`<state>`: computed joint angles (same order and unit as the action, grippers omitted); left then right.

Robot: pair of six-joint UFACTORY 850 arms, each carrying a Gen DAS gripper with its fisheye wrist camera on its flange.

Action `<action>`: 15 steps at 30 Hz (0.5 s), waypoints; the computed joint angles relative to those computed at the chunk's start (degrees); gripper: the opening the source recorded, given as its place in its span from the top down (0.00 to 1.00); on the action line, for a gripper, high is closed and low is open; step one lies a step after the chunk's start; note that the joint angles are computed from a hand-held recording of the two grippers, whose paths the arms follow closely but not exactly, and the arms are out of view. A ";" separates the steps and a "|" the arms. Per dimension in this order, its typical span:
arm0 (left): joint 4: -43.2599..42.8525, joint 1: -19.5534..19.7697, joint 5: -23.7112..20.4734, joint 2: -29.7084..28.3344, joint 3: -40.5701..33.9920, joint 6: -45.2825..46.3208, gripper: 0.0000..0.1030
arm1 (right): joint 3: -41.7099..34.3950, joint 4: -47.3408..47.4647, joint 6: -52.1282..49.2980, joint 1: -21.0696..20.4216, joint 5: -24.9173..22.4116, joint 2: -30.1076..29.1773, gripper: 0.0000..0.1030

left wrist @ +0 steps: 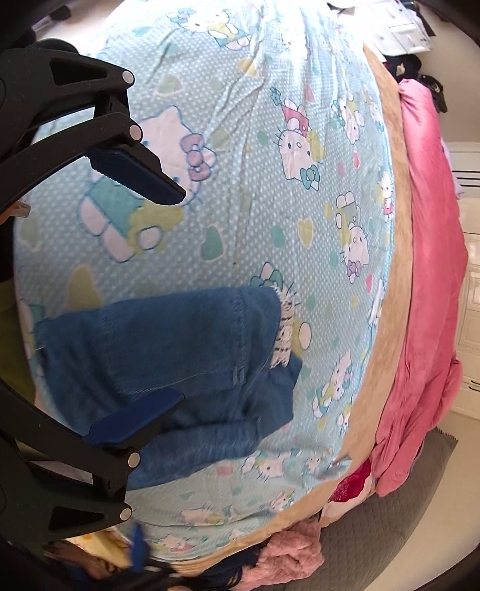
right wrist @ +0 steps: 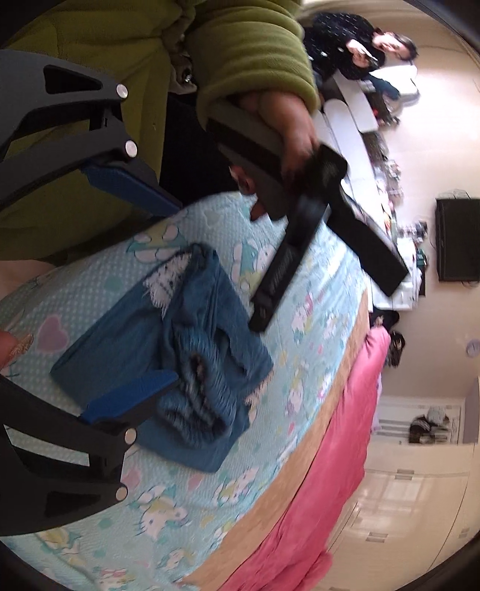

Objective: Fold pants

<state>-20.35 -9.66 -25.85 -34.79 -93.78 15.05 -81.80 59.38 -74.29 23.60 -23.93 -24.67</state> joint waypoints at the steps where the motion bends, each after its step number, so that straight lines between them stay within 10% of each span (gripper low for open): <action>1: -0.02 0.15 -0.94 -1.17 -1.74 -0.19 0.12 | -0.97 -0.98 -0.20 0.53 -0.38 -0.73 0.25; 11: -2.93 0.43 -10.22 -9.84 -14.26 1.62 0.46 | -12.85 -25.20 9.73 4.51 -0.75 -9.47 0.48; 13: -2.14 0.19 -10.48 -10.59 -14.97 1.08 0.46 | -13.84 -31.13 11.79 5.37 1.66 -11.21 0.84; 15: -0.95 -0.09 -10.24 -11.05 -15.12 0.55 0.45 | -14.22 -27.47 7.15 5.15 -1.63 -11.47 0.96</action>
<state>-21.31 -9.75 -36.08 -45.84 -108.90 15.61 -96.01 31.91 -67.15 28.76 -25.56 -36.14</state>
